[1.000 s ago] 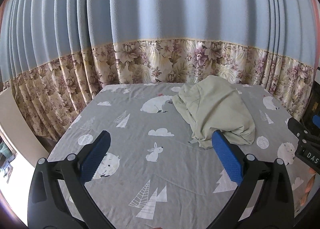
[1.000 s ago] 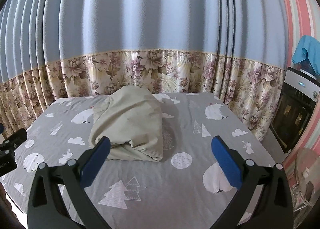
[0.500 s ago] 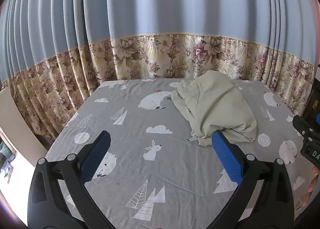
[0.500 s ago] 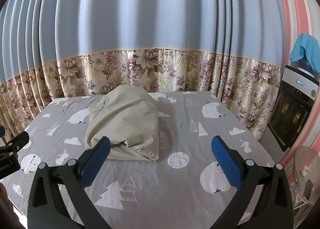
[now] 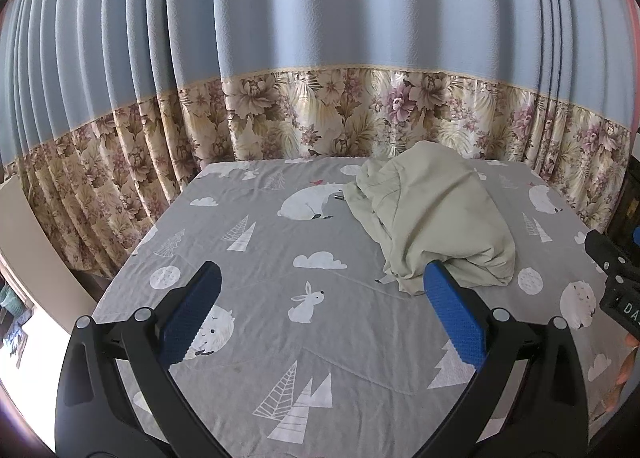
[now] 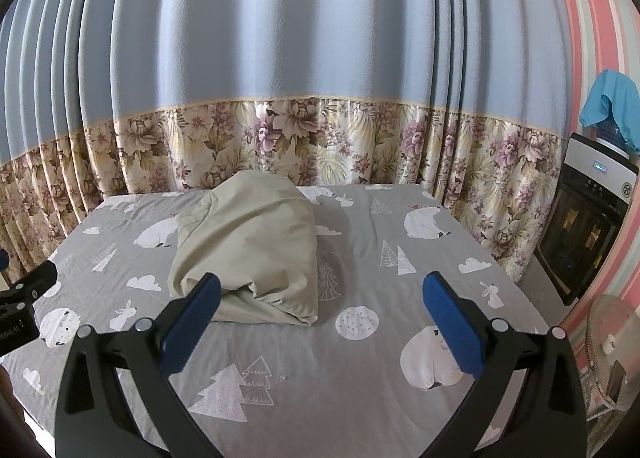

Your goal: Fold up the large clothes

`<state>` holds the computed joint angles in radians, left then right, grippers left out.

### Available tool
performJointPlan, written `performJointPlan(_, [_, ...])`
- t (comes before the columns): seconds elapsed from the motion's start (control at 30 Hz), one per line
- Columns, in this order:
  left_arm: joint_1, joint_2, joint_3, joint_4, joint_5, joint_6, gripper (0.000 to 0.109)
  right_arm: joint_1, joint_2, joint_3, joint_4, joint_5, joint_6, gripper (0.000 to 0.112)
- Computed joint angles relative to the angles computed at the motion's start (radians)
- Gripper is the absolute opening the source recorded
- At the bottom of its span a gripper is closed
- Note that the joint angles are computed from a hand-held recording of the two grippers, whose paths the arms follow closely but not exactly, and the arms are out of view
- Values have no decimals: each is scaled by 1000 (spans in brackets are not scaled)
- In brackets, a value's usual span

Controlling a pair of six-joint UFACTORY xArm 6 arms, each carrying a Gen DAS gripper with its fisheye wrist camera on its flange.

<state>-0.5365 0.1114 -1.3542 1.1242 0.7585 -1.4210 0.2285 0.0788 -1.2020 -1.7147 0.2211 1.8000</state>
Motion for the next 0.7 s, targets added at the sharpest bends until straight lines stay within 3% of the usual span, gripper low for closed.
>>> performJointPlan(0.7, [-2,-29,23,37,21,-9,100,-8,10,-11,5,-11,-12,101])
